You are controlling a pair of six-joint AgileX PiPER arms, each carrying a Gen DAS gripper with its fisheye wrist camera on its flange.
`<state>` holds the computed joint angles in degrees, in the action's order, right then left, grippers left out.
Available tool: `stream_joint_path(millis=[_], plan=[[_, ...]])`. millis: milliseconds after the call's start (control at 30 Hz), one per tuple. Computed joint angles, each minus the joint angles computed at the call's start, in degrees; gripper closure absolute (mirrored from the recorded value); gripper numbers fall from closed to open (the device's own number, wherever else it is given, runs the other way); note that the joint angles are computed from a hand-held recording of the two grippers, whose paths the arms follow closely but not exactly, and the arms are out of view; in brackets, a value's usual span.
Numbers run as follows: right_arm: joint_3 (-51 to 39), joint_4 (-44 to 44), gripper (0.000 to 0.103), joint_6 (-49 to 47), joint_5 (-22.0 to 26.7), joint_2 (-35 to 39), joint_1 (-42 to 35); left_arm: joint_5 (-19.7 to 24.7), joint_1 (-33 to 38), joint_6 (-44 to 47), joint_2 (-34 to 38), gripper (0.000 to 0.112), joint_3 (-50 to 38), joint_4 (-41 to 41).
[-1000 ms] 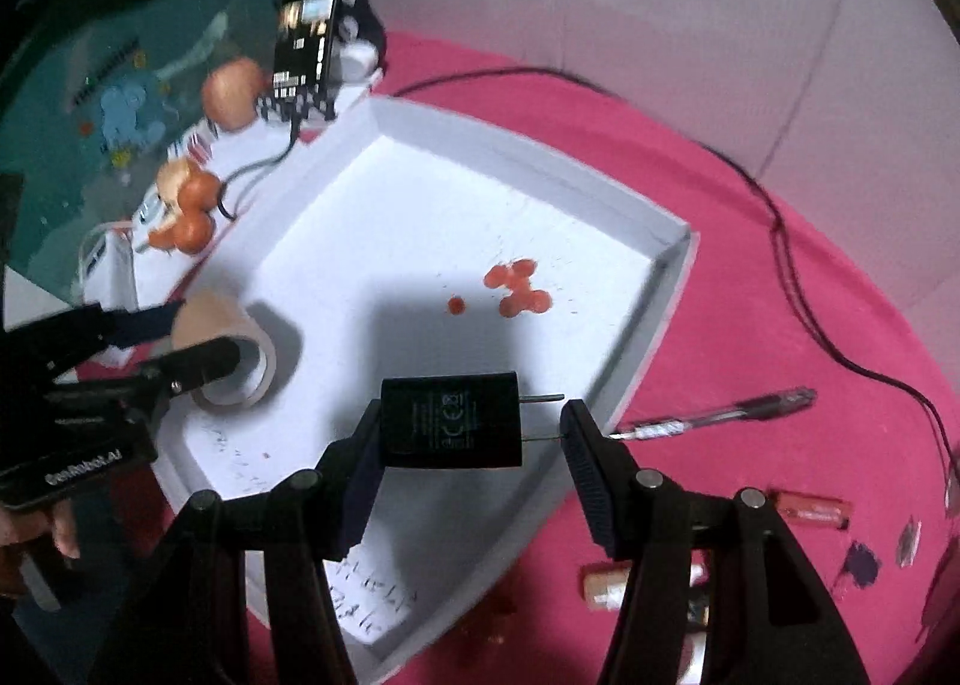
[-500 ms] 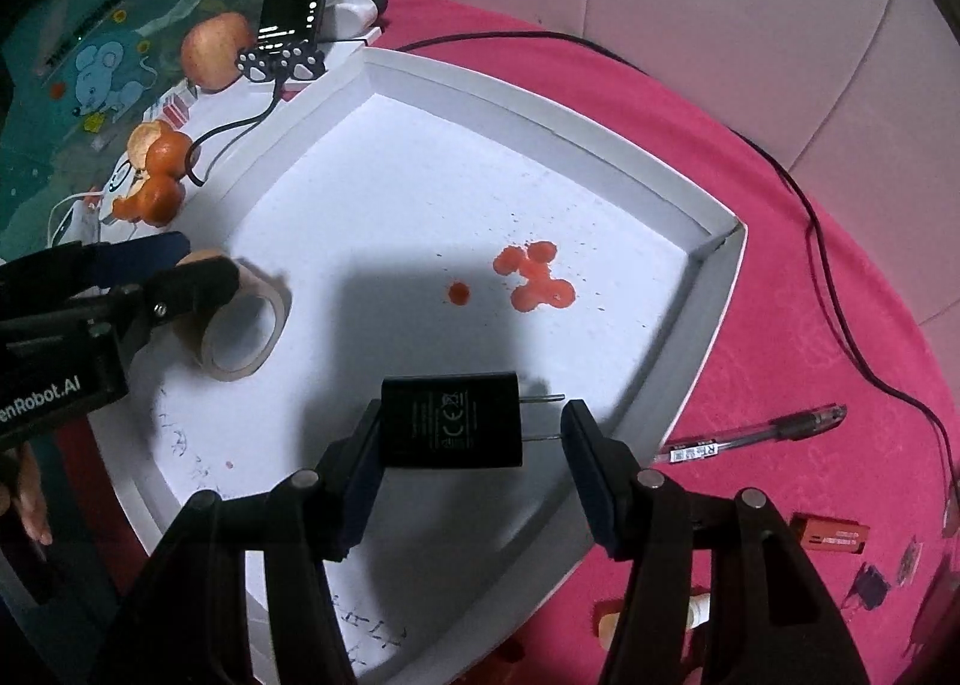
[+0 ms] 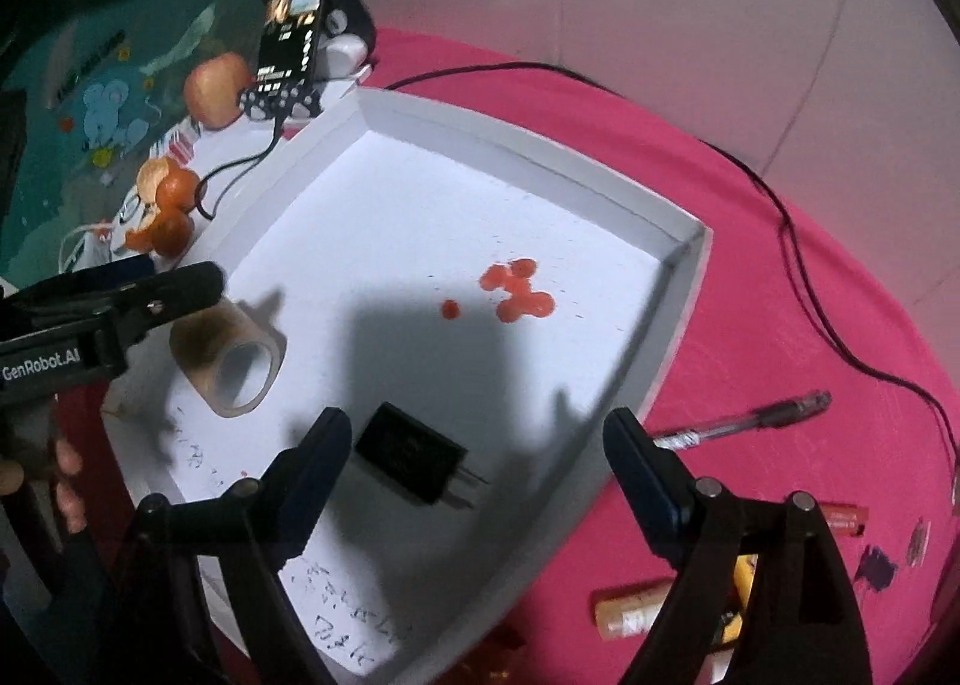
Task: Organize rigid objects
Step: 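Lower and release the tape roll with the left tool while the right tool releases the charger plug, then withdraw both open tools from the tray toward the remaining items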
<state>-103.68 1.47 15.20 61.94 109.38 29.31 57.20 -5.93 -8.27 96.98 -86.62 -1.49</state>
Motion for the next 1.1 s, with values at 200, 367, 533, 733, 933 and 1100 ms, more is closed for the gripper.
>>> stream_joint_path(millis=[200,367,533,733,933,1100], plan=[[8.83,2.55,0.017,1.74,-3.46,-7.19,-3.48,-1.04,-0.20,0.08,-4.88,0.010,4.47,-0.09],[18.59,4.10,0.017,3.13,-5.75,-15.02,-8.10,-0.54,-3.44,2.58,-7.57,0.010,7.06,-3.43],[28.31,3.88,0.017,6.40,-7.49,-23.70,-13.84,-0.34,-10.06,4.67,-8.83,0.010,7.86,-4.43],[39.27,0.41,0.017,8.47,-6.57,-33.40,-19.13,0.94,-16.85,7.20,-7.25,0.010,6.08,-5.57],[47.79,5.09,0.017,2.60,-6.79,-39.95,-24.54,3.80,-18.38,8.17,-6.54,0.010,5.11,-8.06],[45.40,8.55,0.017,-8.96,-8.85,-38.56,-18.27,4.35,-15.83,8.57,-10.07,0.010,7.69,-10.41]])
